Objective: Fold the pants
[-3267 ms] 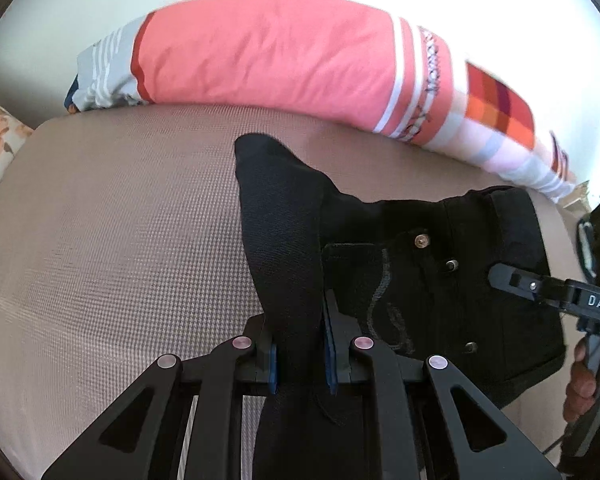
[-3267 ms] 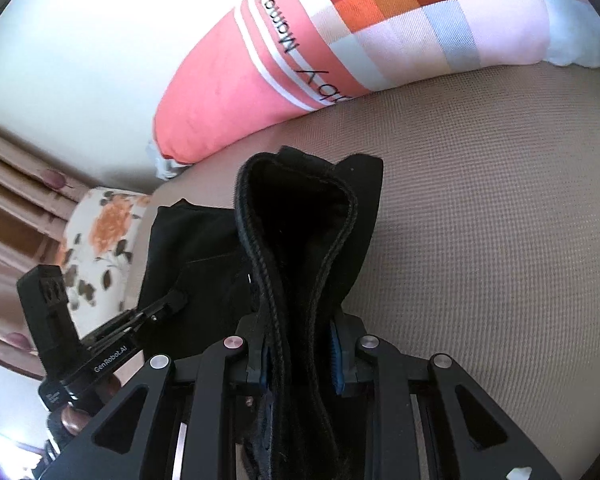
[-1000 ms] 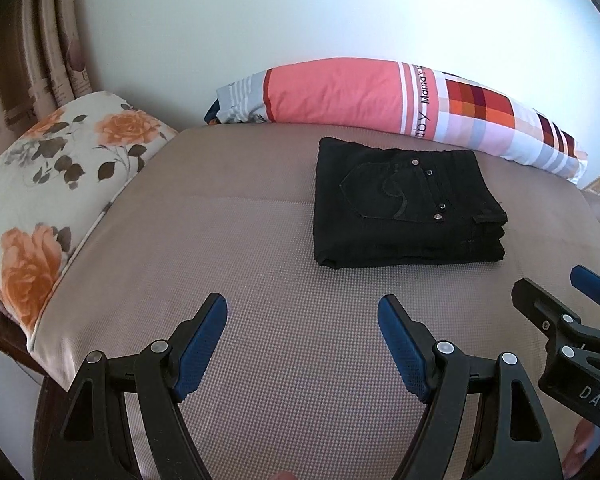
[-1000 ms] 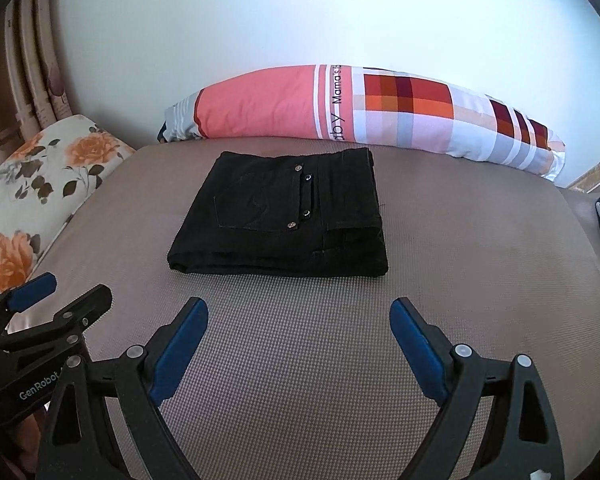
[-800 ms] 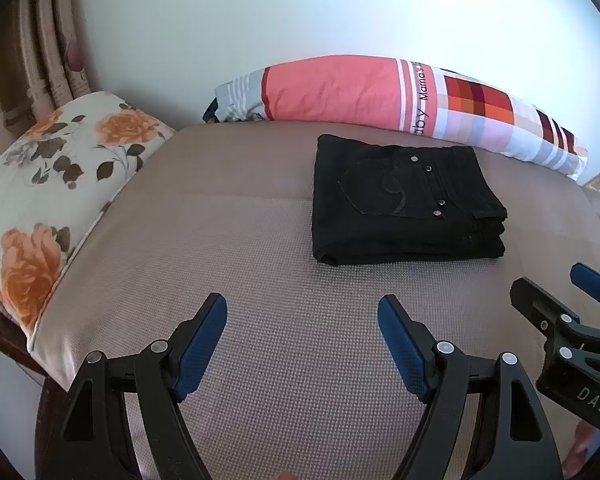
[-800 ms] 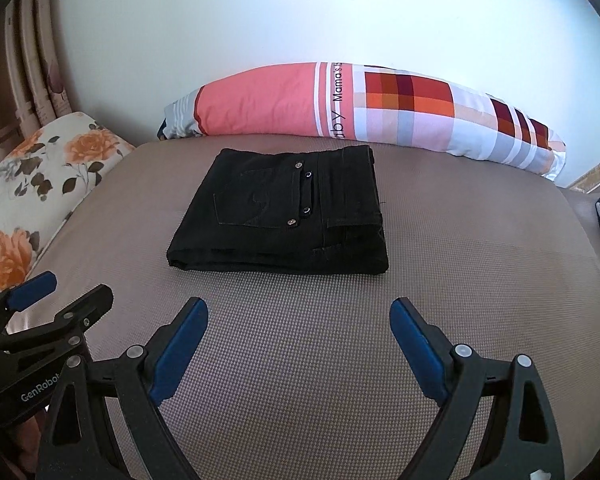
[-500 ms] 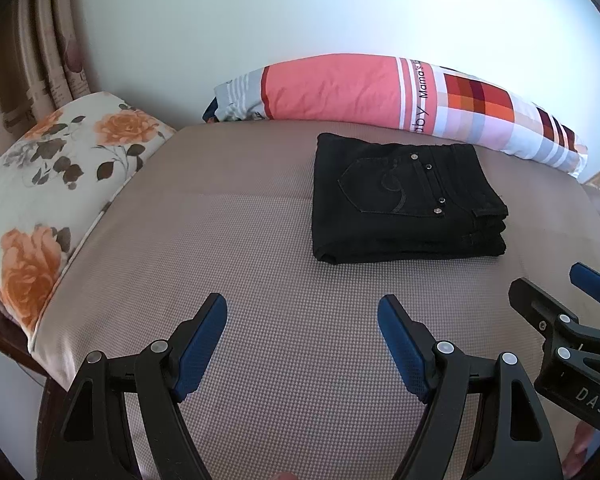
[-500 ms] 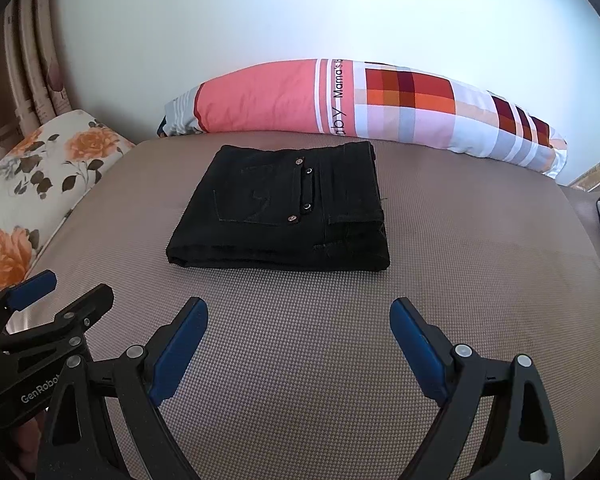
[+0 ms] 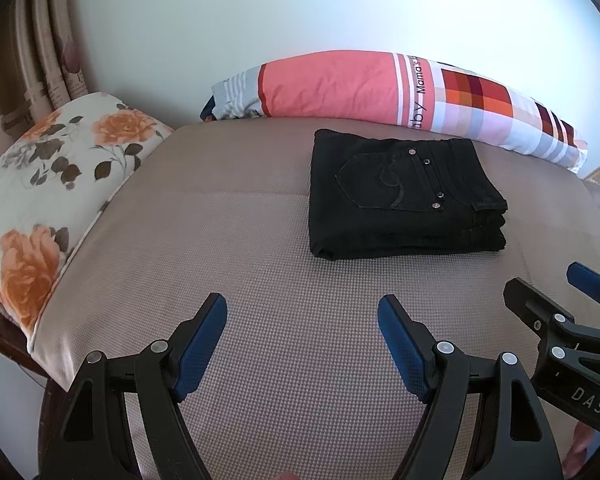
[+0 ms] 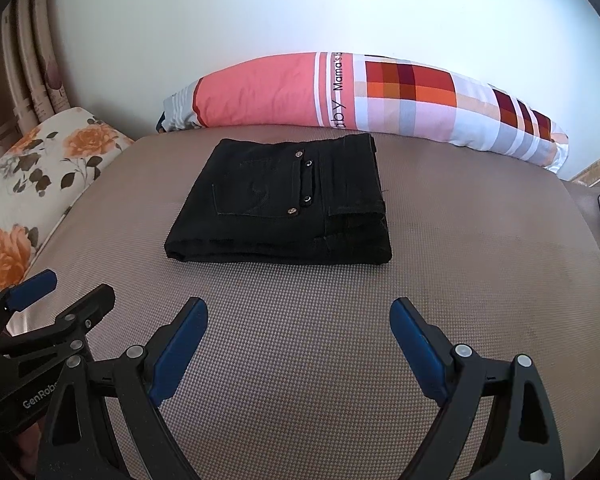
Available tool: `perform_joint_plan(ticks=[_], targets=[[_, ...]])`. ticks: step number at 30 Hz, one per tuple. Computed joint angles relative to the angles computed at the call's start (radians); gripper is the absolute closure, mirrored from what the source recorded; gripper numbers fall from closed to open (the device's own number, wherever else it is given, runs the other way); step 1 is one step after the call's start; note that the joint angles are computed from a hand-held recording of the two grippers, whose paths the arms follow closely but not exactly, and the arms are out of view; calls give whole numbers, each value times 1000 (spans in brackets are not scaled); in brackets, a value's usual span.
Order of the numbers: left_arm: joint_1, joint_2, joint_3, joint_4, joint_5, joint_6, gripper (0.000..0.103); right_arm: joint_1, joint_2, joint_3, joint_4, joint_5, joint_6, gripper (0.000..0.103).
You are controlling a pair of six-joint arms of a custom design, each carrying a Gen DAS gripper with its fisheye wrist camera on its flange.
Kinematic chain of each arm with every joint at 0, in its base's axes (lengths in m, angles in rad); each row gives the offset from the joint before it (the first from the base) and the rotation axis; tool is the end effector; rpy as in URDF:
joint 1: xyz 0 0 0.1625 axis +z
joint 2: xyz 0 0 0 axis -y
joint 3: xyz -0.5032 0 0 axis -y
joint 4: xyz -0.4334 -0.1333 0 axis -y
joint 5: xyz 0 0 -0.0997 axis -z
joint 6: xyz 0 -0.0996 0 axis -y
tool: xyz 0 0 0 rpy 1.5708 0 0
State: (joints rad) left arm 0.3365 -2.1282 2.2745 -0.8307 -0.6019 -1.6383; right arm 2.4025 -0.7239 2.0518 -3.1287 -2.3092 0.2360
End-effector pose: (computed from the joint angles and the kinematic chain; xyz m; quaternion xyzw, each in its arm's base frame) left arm -0.1006 -0.2634 0.4135 0.0353 0.8232 -0.3660 0.4325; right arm 0.4845 -0.3519 0.0261 0.2323 -0.8978 0.2745 0.2541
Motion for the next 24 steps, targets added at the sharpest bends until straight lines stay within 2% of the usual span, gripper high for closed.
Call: perform_joint_plan(ticks=[24], targets=[[25, -2, 7, -33, 10, 48, 25, -7, 1, 2, 21, 10, 10, 12]])
